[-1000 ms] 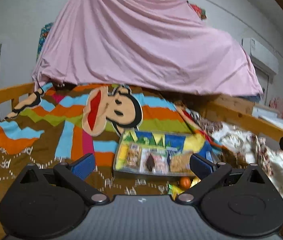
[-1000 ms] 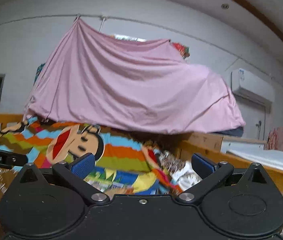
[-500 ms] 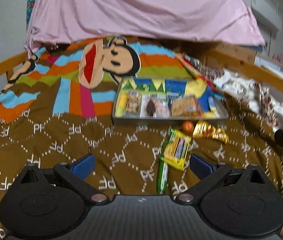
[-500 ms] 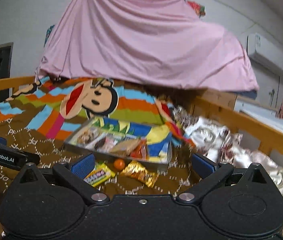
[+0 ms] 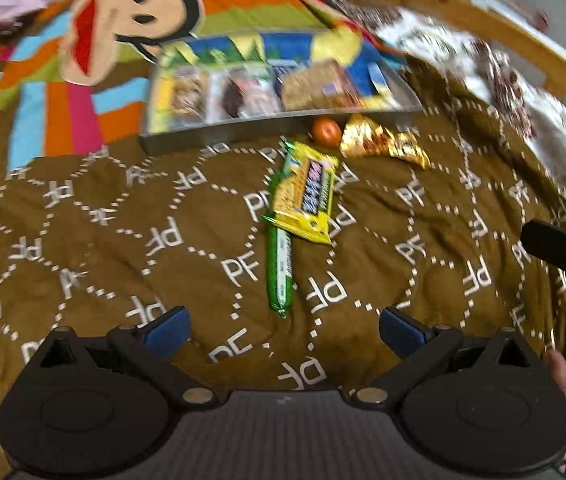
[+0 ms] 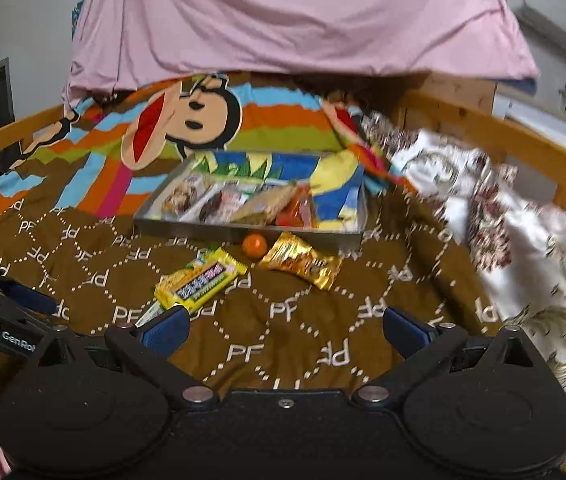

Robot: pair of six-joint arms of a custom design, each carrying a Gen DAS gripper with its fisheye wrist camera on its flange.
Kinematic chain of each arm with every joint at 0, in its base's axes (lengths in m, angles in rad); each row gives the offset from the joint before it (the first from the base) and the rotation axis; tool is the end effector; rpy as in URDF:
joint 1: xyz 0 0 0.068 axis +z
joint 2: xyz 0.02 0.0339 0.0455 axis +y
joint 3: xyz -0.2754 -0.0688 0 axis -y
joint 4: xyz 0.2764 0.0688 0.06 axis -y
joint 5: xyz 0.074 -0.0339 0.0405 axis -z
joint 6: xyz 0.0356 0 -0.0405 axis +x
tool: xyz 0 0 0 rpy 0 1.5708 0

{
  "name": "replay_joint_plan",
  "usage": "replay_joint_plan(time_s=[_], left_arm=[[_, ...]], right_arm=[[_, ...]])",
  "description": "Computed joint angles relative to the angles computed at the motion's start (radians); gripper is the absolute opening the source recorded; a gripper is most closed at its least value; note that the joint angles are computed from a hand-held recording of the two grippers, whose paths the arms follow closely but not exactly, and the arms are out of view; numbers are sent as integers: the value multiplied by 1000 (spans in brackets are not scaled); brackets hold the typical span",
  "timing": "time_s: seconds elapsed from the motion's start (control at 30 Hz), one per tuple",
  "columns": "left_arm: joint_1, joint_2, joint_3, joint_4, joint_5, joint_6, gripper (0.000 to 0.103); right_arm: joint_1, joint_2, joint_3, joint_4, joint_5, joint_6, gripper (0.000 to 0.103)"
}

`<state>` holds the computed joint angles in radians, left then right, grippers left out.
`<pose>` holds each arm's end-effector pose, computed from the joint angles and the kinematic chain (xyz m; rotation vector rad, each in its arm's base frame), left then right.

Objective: Organize snacks
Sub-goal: 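Grasp the green stick snack with the left tool while the right tool grasps the yellow SUSHIZICAI biscuit packet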

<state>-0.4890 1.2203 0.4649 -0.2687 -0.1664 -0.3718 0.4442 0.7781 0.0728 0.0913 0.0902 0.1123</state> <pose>0.2010 -0.1003 0.1331 0.0907 2.5747 -0.1061 0.1483 0.0670 0.1103 -0.3112 2.1680 0.2169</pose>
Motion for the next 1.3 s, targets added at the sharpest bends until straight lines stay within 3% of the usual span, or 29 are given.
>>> replay_joint_plan(time_s=[0.3, 0.57, 0.77, 1.03, 1.3], left_arm=[[138, 190, 75, 52, 116, 126, 102], [143, 275, 116, 88, 104, 252, 102], [123, 307, 154, 74, 86, 367, 102], [186, 342, 175, 71, 126, 349, 102], [213, 364, 176, 103, 140, 341, 100]], right_arm=[[-121, 413, 153, 88, -197, -1, 102], [-139, 697, 292, 204, -366, 21, 102], [-146, 974, 483, 279, -540, 137, 102], [-96, 1176, 678, 258, -535, 181, 102], [-40, 1247, 767, 225, -455, 194, 102]])
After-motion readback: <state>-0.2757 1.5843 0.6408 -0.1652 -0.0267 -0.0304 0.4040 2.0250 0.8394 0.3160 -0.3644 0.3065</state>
